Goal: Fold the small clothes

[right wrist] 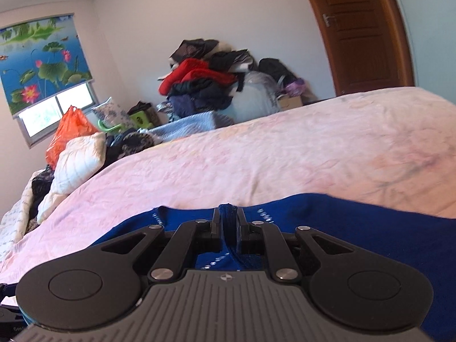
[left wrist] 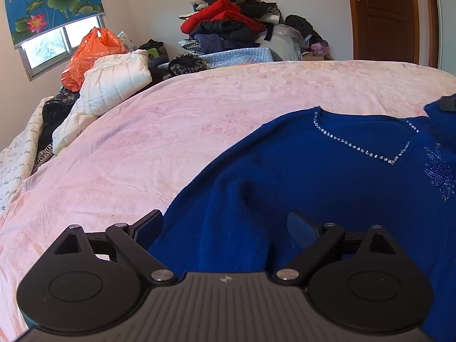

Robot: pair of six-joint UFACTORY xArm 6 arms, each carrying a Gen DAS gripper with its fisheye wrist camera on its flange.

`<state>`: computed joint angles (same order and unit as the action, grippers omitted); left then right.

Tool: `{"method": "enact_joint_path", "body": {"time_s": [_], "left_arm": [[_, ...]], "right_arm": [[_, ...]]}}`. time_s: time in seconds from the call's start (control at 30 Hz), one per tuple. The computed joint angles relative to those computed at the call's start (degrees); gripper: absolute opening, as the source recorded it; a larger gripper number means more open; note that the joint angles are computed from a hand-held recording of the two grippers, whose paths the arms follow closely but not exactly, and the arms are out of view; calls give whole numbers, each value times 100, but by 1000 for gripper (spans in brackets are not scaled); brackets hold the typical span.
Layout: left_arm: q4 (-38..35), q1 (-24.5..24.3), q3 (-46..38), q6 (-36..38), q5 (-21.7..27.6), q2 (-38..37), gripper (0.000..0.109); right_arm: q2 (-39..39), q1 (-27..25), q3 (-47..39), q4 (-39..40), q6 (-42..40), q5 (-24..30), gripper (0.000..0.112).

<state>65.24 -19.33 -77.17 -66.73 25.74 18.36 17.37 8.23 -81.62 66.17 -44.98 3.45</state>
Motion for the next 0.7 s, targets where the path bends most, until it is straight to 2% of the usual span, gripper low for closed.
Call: {"method": "enact_joint_path", "body": {"time_s": [0.17,0.5,0.7], "left_arm": [[-175,83,59,76,-9,-40,95],[-63,252,338,-162,182,-331,95],[48,370,503,-295,188,-528,95]], "right_arm": [[313,228,-402,-472,294,179,15],[927,575,-1133,-1335,978,671,15],[1219,733,-1552,-1527,1066,967,9]]}}
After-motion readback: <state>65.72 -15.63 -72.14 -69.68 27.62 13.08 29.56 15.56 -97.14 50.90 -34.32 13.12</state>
